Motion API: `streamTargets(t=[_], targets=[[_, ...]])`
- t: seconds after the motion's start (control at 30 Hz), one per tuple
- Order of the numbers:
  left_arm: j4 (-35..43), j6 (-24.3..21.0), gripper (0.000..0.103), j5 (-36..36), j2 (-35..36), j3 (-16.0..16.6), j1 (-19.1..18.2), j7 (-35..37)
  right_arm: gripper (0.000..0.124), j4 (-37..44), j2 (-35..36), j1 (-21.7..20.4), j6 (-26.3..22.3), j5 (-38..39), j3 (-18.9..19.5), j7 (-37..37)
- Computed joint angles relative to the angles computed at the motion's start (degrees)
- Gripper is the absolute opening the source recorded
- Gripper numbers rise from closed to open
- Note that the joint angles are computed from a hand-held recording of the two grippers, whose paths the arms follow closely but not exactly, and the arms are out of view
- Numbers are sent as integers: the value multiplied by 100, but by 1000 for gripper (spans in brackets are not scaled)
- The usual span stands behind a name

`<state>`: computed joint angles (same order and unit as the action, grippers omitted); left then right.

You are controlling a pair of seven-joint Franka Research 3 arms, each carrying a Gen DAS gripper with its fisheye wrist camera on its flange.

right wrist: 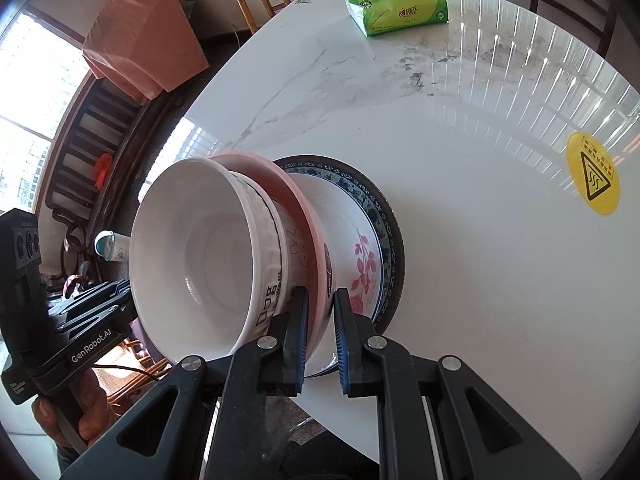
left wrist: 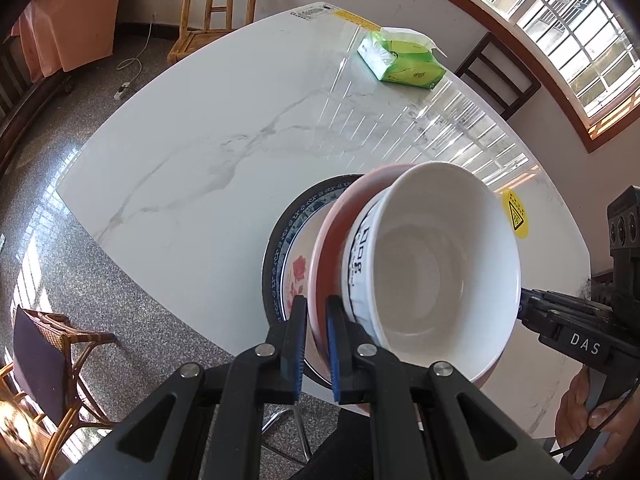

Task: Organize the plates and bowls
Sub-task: 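Carry the bowl stack over the plate stack and lower it onto the plates, then open both grippers and pull them back from the bowl stack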

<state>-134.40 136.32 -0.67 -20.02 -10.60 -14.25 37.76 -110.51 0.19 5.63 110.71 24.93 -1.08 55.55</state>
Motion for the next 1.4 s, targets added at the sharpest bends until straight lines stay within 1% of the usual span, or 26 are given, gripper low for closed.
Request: streamTargets(t=[0.17,0.23,0.37,0.43,0.5,0.57,0.6,0.63,0.67,0.73,0.8,0.87,0.93,1.0,1.03,1.1,1.17,1.23,1.3,1.4], targets=[[-75,89,9,150,-16,-39,34,-18,13,-26,56,-9,0,137,-8,-44],[-162,263,9,290,-58,-88,59,-93,13,-76,41,-17,62,212,-11,-114],[-294,472,12,768,-143,-248,149,-377,16,-96,69,-75,32,500,-52,-212],[-339,580,12,1097,-155,-346,212,-560,18,-173,31,-89,134,587,-52,-335],[-447,729,13,1396,-210,-422,263,-770,23,-258,-2,-106,275,694,-64,-397],[-634,962,23,1761,-329,-523,362,-1081,29,-372,-54,-120,458,832,-74,-584],[-735,1075,26,1960,-392,-590,435,-1291,31,-435,-82,-134,555,937,-89,-668],[-845,1204,33,2149,-463,-645,507,-1502,36,-478,-97,-155,600,1068,-111,-743],[-946,1316,38,2292,-529,-662,548,-1641,36,-459,-60,-188,562,1233,-143,-822],[-1130,1565,43,2413,-632,-609,551,-1793,38,-459,-28,-251,464,1489,-184,-909],[-1318,1850,43,2429,-732,-561,557,-1949,40,-488,-39,-288,434,1592,-192,-992],[-1414,1908,43,2528,-836,-651,622,-2135,47,-631,-176,-315,505,1769,-205,-1232],[-1461,1850,43,2774,-963,-885,770,-2453,51,-931,-465,-317,792,1942,-223,-1519],[-1440,1721,43,3146,-1054,-1165,934,-2784,53,-1269,-777,-300,1111,2300,-284,-1953],[-1450,1611,43,3356,-1151,-1317,999,-2984,54,-1485,-968,-278,1356,2508,-312,-2194],[-1417,1241,43,3809,-1329,-1662,1104,-3419,59,-1955,-1367,-199,1900,2940,-372,-2706],[-1397,902,43,4181,-1467,-1896,1084,-3764,68,-2357,-1688,-100,2215,3381,-484,-3152],[-1357,529,45,4497,-1548,-2128,1049,-4099,69,-2677,-1929,-20,2401,3660,-568,-3450],[-1328,249,48,4698,-1567,-2229,913,-4252,69,-2953,-2124,49,2561,3904,-643,-3733],[-1202,-251,49,4933,-1483,-2410,731,-4472,69,-3263,-2362,129,2636,4162,-742,-4056]])
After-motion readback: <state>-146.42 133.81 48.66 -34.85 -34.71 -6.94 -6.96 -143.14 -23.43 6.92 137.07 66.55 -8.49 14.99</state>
